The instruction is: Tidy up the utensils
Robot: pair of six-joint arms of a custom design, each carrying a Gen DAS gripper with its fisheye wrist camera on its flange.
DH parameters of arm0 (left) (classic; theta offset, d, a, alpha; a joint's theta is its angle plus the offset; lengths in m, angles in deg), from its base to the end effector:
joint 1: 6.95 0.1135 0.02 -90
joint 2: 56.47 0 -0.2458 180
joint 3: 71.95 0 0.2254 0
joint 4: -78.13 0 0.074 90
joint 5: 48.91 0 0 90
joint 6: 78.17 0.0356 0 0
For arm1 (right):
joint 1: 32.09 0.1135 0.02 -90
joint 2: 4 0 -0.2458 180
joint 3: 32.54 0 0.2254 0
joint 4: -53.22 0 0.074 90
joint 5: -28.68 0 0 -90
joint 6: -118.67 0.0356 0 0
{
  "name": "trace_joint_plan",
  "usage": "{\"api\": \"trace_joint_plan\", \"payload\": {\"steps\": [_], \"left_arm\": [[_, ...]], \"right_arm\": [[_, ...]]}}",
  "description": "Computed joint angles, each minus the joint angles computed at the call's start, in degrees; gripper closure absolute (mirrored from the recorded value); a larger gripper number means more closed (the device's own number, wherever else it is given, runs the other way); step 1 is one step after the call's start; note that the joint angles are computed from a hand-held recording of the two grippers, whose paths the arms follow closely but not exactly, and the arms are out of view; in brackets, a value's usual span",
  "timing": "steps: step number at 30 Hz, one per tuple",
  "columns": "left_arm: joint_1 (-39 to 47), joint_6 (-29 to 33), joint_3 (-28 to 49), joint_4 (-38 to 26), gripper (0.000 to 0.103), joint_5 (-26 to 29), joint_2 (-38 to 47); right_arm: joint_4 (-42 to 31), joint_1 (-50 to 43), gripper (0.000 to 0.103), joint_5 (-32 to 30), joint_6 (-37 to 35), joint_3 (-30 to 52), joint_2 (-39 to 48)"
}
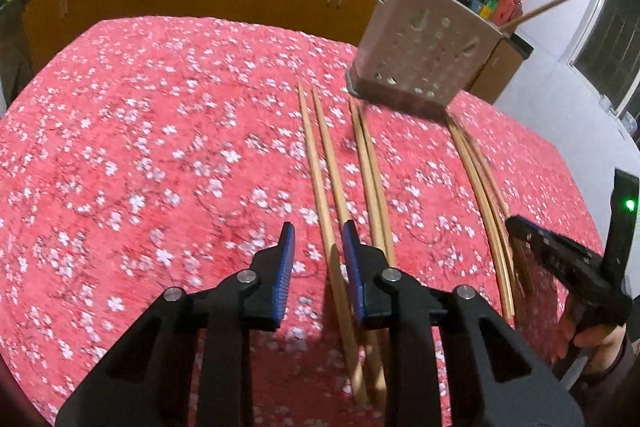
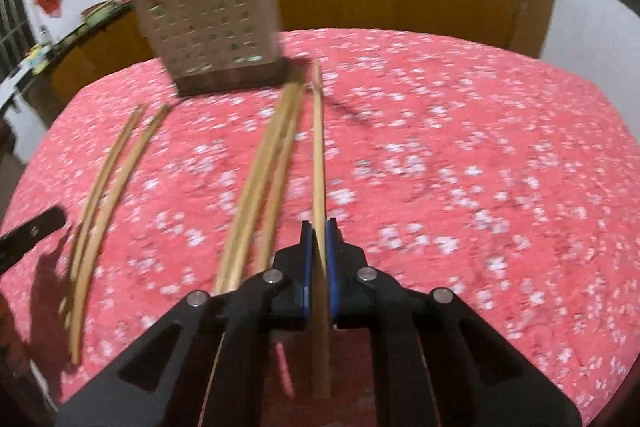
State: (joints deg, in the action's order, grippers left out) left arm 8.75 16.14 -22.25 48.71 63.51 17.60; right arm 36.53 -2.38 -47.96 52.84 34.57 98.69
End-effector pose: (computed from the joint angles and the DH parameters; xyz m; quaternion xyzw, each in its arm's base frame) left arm 0.2164 0.0467 0.1706 -0.0324 0.9337 -0.1290 0.3323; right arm 0.2853 0.1533 0.1362 -0.0079 0.9406 0.0474 0.3362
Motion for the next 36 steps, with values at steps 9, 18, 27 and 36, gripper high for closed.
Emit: {"api": "trace_joint_plan", "payload": {"steps": [9,18,27,36], "left_arm": [[-5.00,-0.42,-0.33,1.38,0.089,-5.25,2.36],[-7.95,1.77,-0.31,3.89,0.094,-11.87,3.34],[-1.84,1.67,5.80,6.08,0.096,-10.07,11.40],[0.20,0.09,3.97,8.94,0.095,-7.05,10.95]], "right_arm": [[0.98,-1.83,0.095,0.39,1.17,-1.23,-0.65],[0.97,-1.39,0.093,0.00,0.59,-2.00,-1.43],[1.78,-3.21,0.095,0.42,-1.21,0.27,0.78],[2.58,-5.57,0.095,-1.56,-1.08,1.51,2.15]]}}
